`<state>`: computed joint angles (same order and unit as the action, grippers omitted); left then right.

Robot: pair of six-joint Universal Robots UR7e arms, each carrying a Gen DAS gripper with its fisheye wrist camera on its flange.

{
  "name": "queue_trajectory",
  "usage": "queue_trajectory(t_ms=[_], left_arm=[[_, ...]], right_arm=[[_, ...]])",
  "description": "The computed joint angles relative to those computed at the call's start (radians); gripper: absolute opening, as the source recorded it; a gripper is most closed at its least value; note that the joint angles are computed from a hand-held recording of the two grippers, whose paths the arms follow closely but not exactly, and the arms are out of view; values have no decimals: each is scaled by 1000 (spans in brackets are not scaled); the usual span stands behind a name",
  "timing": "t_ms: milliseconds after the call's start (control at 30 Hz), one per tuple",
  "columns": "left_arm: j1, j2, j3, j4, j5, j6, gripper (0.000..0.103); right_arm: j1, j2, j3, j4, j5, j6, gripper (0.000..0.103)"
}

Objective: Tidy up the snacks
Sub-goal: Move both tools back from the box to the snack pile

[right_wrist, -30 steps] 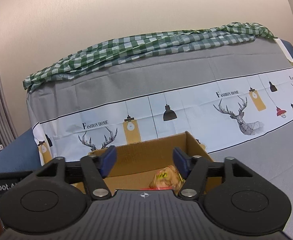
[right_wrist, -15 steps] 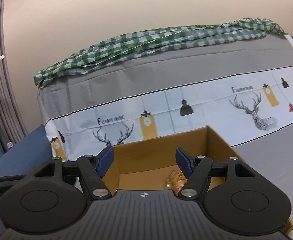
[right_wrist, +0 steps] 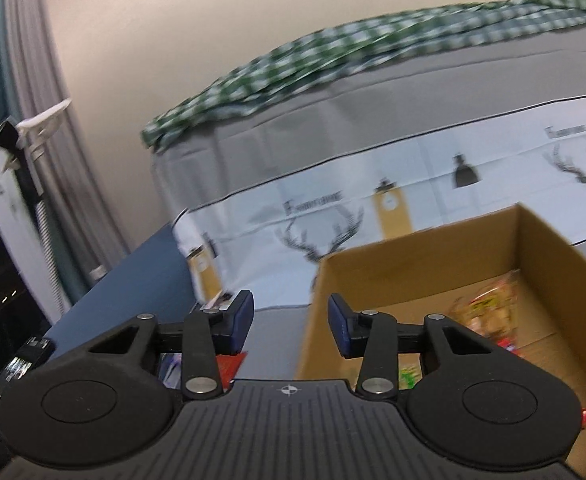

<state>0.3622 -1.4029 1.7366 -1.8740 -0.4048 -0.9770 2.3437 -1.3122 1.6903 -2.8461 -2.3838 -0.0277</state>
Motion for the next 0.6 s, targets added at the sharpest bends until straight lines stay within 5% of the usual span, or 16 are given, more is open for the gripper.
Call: queue_trajectory(t_ms=[333, 600], left_arm=[[71, 60, -57, 577, 73, -461, 40], [115, 77, -92, 634, 46, -540, 43]], right_arm=[[-7, 15, 0, 156, 104, -35, 48], [-25, 57, -56, 228, 192, -21, 57]])
